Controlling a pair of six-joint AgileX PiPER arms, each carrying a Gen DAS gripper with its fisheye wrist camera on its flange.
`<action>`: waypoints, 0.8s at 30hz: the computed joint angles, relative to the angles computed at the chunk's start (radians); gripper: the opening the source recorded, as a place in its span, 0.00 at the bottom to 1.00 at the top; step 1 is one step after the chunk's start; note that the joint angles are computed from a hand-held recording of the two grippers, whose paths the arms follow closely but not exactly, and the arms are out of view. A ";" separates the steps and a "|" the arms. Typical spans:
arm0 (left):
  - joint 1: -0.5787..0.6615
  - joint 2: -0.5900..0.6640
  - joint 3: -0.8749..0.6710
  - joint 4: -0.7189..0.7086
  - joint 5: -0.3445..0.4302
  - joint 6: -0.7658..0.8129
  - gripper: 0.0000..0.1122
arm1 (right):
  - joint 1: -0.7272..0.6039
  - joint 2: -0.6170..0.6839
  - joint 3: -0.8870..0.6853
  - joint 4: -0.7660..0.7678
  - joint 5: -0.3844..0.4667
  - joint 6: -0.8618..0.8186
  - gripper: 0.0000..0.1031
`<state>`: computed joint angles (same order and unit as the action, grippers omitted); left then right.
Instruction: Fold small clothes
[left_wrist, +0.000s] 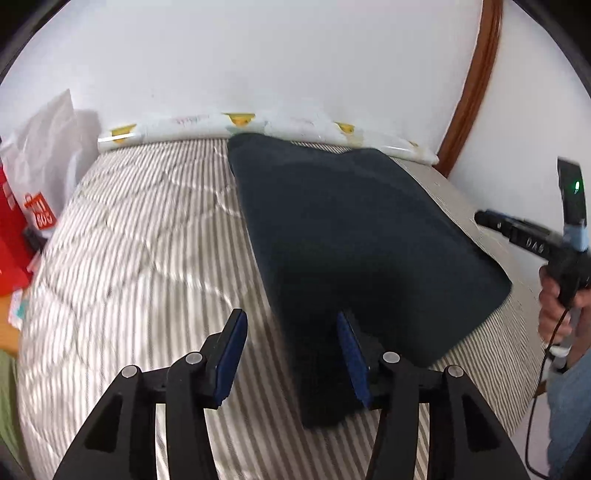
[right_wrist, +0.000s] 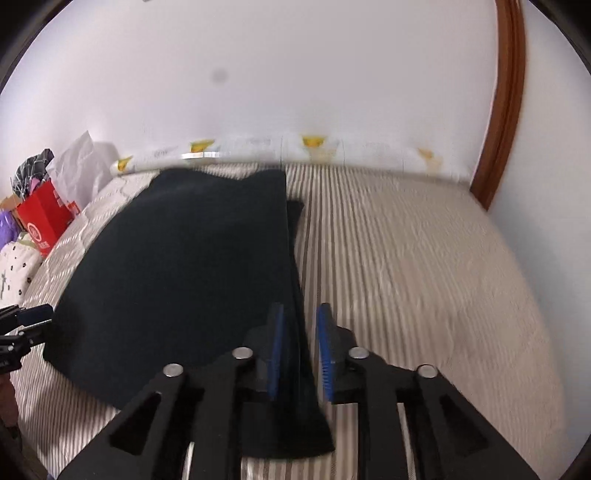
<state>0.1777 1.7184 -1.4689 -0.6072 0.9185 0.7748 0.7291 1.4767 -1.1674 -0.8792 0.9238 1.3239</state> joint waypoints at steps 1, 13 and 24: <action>-0.007 0.024 -0.040 0.020 0.003 -0.025 0.43 | -0.031 0.026 -0.055 0.031 -0.019 -0.069 0.39; -0.026 0.318 -0.509 0.029 0.180 -0.105 0.55 | -0.363 0.476 -0.682 0.537 -0.044 -0.649 0.48; -0.038 0.385 -0.565 0.005 0.215 -0.088 0.55 | -0.466 0.447 -0.560 0.716 -0.305 -0.804 0.07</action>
